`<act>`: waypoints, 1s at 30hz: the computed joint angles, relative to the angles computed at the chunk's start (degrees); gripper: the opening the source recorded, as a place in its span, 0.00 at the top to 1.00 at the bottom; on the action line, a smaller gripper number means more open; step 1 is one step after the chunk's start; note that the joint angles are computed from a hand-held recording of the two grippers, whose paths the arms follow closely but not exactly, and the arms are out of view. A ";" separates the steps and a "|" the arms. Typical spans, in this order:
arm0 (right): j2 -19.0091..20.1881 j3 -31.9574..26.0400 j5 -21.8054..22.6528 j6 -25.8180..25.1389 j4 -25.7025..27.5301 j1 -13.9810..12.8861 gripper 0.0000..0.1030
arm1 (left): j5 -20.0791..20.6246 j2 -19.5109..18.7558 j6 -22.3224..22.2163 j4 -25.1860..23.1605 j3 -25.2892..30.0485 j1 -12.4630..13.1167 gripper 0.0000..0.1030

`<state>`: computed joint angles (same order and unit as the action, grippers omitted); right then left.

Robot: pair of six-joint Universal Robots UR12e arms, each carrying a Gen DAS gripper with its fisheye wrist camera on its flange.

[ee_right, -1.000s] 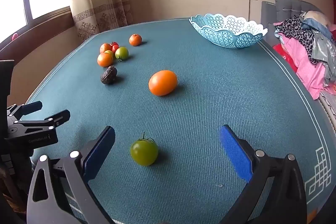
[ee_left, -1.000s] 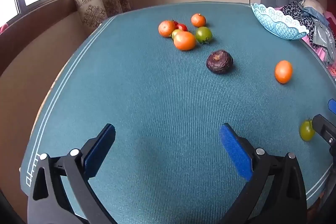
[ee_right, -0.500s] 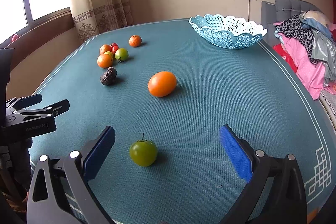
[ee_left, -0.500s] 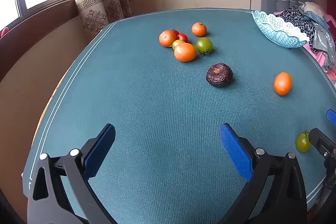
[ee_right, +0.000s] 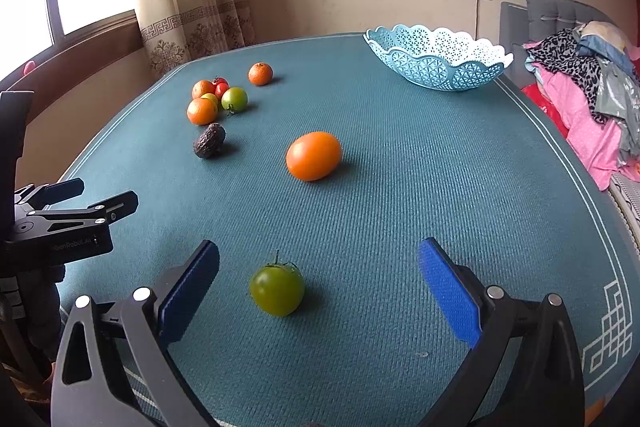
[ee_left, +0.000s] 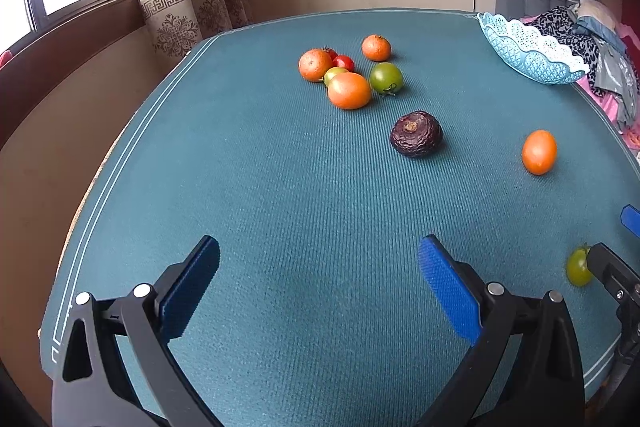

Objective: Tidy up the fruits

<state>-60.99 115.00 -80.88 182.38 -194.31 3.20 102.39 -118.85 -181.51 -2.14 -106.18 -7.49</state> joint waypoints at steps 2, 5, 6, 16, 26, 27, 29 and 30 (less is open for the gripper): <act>0.00 0.03 0.00 0.00 -0.11 0.00 0.05 | 0.04 -0.02 -0.01 0.05 0.03 -0.02 0.02; 0.04 0.08 -0.05 0.07 -0.34 0.03 0.05 | 0.06 -0.04 -0.03 0.36 -0.05 -0.07 0.02; 0.04 0.10 -0.08 0.09 -0.39 0.03 0.05 | 0.10 -0.06 0.01 0.53 -0.10 -0.10 0.02; 0.03 0.13 0.24 0.12 -0.61 -0.08 0.05 | 0.49 -0.03 0.57 0.83 -0.36 -0.41 0.02; 0.08 0.04 0.76 0.40 -0.19 -0.18 0.05 | 0.49 0.04 0.31 -0.07 -0.29 -0.28 0.02; 0.09 0.03 0.95 0.45 -0.11 -0.25 0.05 | 0.43 0.05 0.30 -0.16 -0.28 -0.27 0.02; 0.13 0.02 1.33 0.45 -0.04 -0.33 0.05 | 0.40 0.07 0.27 -0.24 -0.28 -0.25 0.02; 0.15 0.01 1.51 0.33 -0.04 -0.35 0.05 | 0.40 0.07 0.27 -0.24 -0.28 -0.25 0.02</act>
